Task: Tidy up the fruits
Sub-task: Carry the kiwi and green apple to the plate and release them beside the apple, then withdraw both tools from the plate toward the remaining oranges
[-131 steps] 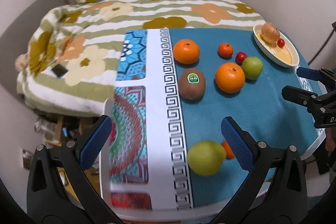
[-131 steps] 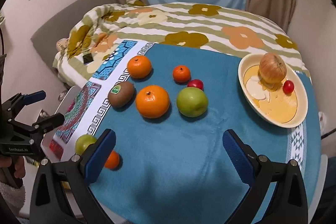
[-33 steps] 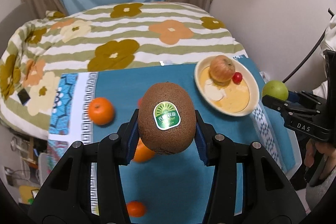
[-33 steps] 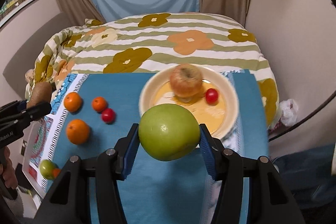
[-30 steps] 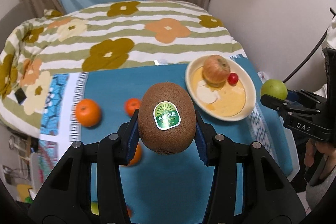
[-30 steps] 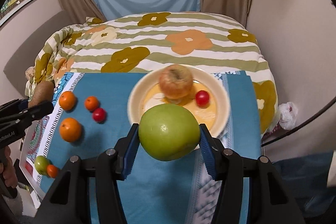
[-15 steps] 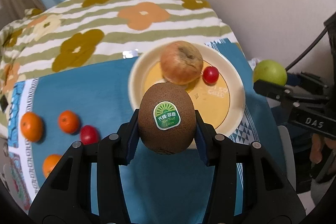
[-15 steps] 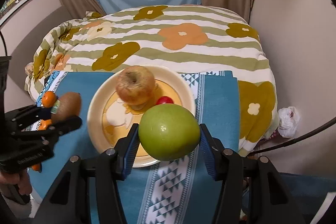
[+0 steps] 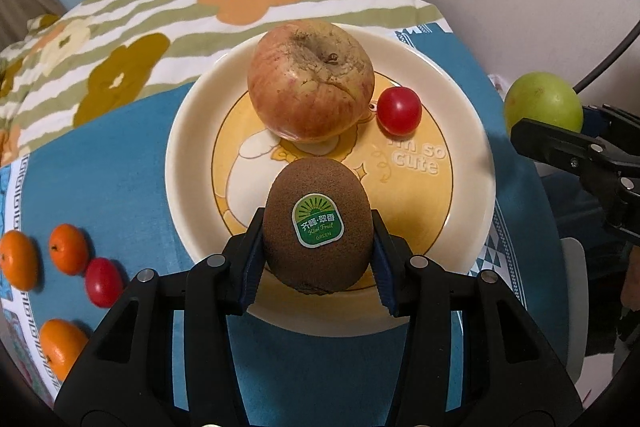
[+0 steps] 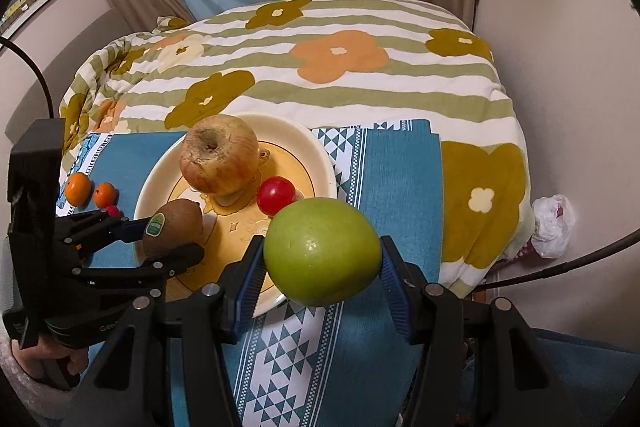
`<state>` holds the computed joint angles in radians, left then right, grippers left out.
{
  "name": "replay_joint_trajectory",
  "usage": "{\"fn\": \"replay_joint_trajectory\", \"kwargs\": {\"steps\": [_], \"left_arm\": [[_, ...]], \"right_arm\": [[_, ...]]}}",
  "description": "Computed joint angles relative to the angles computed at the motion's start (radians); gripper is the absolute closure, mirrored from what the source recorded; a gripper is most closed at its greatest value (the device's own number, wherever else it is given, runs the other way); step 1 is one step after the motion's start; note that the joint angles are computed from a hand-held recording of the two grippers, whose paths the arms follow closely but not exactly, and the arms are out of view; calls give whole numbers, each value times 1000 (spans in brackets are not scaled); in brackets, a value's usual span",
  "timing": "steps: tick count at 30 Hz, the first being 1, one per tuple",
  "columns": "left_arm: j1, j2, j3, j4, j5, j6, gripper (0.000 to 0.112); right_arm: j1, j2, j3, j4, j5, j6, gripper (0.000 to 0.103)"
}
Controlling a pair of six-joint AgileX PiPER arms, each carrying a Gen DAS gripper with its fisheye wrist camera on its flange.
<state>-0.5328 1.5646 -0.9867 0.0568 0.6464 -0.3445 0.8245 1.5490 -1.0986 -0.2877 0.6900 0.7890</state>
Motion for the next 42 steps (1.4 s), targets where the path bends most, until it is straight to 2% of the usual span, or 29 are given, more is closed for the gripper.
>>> {"fn": "replay_joint_trajectory", "kwargs": {"steps": [2,3,4,6,14,19,24,29,38,41,42], "left_arm": [[1,-9,4,5,0,-8,45],[-2,-22,9,19,-1,-23,23],[-5,-41,17,39,-9,-41,9],[-5,-76,28,60,-19,-55,9],[26,-155,40,71,32,-48,9],[39,-226,78,95,49,-84,9],[44,-289,118,146,85,-140,9],[65,-342,157,159,112,-158,9],[44,-378,185,186,136,-214,9],[29,-389,182,196,147,-227,9],[25,-395,182,199,153,-231,9]], "right_arm": [[-12,-1,7,14,-15,-14,52],[-17,-2,11,23,-23,-22,52],[-18,-4,13,28,-27,-26,52],[-13,-5,13,22,-28,-19,52],[4,-13,15,30,-39,-27,52],[16,-3,19,44,-78,-79,52],[27,45,13,92,-132,-185,52],[19,102,15,221,-194,-357,52],[52,114,23,155,-210,-323,52],[42,109,28,206,-216,-363,51],[41,100,35,209,-228,-362,48]]}}
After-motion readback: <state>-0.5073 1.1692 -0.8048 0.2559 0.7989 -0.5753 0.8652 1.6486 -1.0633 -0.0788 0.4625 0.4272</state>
